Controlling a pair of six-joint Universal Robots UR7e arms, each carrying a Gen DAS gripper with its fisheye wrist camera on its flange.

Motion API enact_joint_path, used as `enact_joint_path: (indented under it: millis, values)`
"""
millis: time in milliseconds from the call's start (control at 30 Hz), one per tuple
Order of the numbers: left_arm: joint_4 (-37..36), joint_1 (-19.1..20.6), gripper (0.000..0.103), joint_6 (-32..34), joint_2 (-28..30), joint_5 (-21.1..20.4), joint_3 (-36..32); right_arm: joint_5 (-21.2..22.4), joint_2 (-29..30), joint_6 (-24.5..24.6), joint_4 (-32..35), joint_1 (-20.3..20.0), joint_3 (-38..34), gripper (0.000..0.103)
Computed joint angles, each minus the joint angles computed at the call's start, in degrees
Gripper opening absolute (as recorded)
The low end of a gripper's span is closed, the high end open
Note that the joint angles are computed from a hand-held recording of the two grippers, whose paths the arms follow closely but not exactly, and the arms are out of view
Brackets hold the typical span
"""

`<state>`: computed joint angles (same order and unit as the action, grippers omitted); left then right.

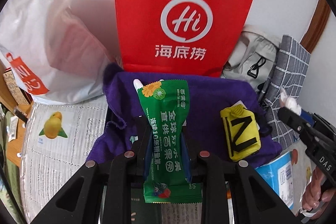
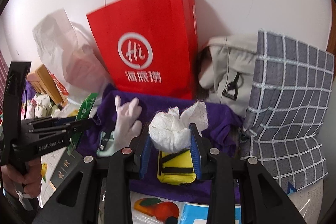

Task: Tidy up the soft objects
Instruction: 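Carry the green packet with the left gripper while the right carries the cloth, then release the green packet by the glove with the left while the right drops the cloth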

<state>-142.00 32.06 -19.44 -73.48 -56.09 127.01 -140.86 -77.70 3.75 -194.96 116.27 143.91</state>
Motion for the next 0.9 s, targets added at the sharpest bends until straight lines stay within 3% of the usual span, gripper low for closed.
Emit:
enact_joint_path:
  millis: [633, 900]
  values:
    - [0.49, 6.19, 0.024, 0.12, 3.47, -1.1, -2.09, 4.88, 7.52, 1.49, 4.95, -7.92, -1.05, 0.034]
    - [-1.25, 7.36, 0.024, -0.13, 4.06, -2.06, -2.11, 4.99, 8.17, 1.07, 4.65, -8.6, -1.23, 0.038]
